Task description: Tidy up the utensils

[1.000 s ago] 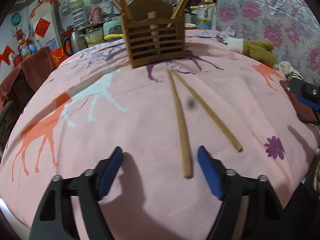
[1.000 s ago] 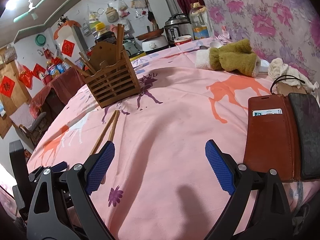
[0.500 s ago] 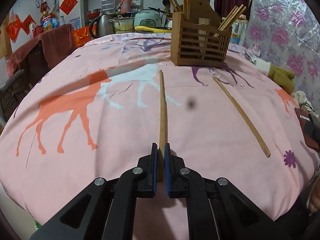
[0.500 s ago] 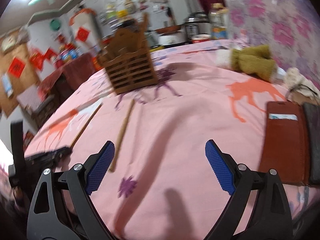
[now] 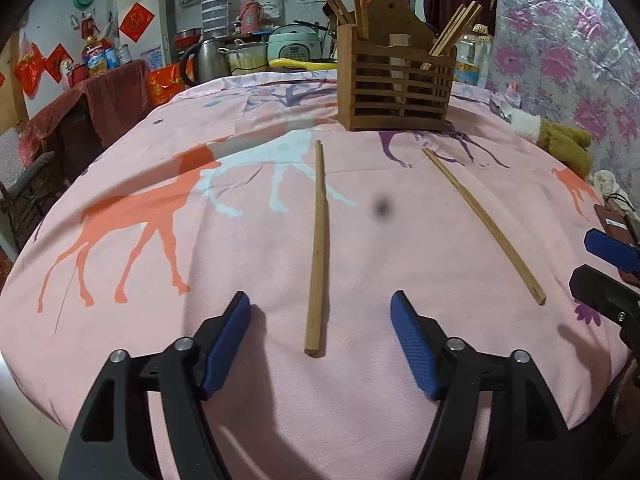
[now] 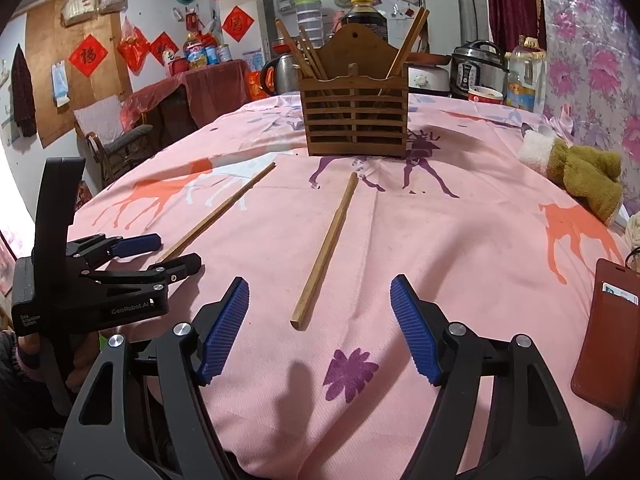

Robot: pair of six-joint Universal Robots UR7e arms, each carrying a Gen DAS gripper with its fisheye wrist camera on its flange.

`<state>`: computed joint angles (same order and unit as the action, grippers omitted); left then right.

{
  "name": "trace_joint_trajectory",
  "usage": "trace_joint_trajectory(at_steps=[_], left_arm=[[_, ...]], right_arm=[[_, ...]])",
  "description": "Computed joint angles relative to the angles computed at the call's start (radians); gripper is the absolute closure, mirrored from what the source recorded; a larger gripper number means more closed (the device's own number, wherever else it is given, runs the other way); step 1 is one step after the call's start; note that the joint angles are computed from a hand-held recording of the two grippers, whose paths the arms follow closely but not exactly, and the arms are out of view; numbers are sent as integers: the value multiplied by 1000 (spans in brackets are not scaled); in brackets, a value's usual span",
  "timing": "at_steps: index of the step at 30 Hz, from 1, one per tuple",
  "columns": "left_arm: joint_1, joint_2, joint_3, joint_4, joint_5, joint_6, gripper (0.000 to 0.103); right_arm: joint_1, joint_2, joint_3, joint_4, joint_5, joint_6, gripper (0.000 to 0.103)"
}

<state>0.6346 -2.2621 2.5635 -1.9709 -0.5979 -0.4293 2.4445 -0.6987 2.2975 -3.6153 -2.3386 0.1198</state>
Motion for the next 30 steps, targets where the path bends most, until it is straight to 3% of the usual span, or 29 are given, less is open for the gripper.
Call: trace_joint_trajectory(at_steps=[4,10,17,26,30], left_arm=[[7,0,-4,15,8,-24,13],[-2,-5,-5,61,32,-70,6],[5,-5,-5,49,29,-64,6],[-3,-8,1,55,38,-74,5],[-3,-9,1,55,38,-74,5]], right_arm=[[-6,17,-30,28,-5,-21,32],[-16,37,-55,72,-10,-16,32],[-42,37,-53,104,-17,23,33],[-19,59,-59,47,-44,-20,33],[-23,58,-62,71,-31,-25,45]])
